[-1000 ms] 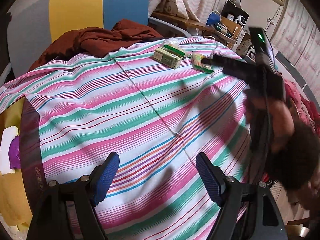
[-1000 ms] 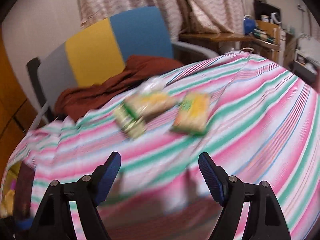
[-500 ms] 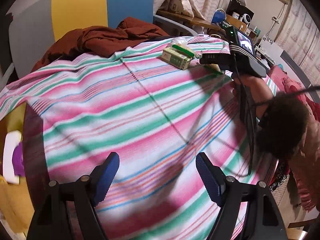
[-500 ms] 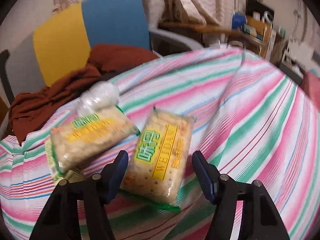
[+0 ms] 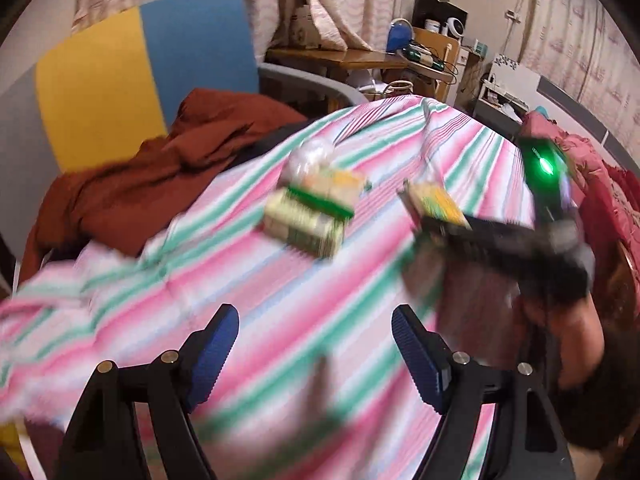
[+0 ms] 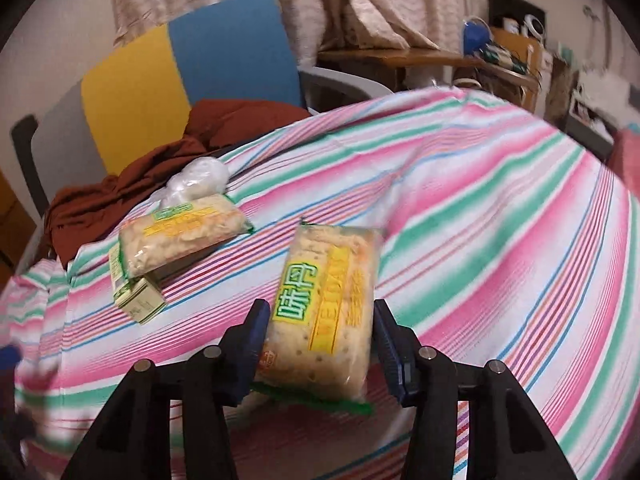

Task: Organize objects
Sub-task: 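Grasp a WEIDAN cracker pack with the right tool while the left tool grasps another, then lift the WEIDAN pack with the left tool while the right tool holds its pack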

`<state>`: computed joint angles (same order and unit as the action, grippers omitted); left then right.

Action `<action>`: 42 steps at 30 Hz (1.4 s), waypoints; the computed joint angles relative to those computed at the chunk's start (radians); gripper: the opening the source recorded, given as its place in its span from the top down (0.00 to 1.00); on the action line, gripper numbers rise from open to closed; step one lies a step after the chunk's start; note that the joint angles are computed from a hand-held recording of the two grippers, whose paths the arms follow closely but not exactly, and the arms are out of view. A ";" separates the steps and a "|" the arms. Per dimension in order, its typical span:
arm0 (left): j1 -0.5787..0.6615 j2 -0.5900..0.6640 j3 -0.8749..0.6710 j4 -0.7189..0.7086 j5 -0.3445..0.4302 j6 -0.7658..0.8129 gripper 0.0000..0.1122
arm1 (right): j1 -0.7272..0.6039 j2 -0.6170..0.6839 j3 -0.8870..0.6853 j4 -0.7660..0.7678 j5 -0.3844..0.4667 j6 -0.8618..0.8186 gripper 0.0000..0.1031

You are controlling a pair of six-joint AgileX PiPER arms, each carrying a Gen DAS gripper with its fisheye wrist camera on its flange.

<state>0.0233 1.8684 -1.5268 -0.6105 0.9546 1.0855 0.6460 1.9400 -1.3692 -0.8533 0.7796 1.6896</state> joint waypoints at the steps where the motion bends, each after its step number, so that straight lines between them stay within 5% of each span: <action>1: -0.033 0.027 -0.043 0.018 -0.014 -0.024 0.28 | 0.002 0.000 0.007 -0.013 -0.006 0.018 0.50; 12: -0.271 0.433 -0.682 0.320 0.137 -0.276 0.27 | 0.021 0.025 0.000 -0.066 0.023 0.060 0.50; 15: -0.291 0.491 -0.750 0.366 0.160 -0.327 0.27 | 0.022 0.022 0.011 -0.082 0.016 0.081 0.50; 24: -0.273 0.315 -0.359 0.215 -0.136 -0.166 0.54 | 0.024 0.024 0.019 -0.104 0.014 0.106 0.50; 33: -0.222 0.093 0.085 -0.118 -0.438 0.173 0.55 | 0.027 0.033 0.005 -0.100 0.030 0.093 0.50; 42: -0.171 -0.067 0.351 -0.574 -0.516 0.664 0.55 | 0.030 0.036 -0.005 -0.093 0.048 0.077 0.51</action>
<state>-0.1476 1.8018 -1.1753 -1.1847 0.4388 1.7500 0.6761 1.9756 -1.3738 -0.9461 0.8280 1.7662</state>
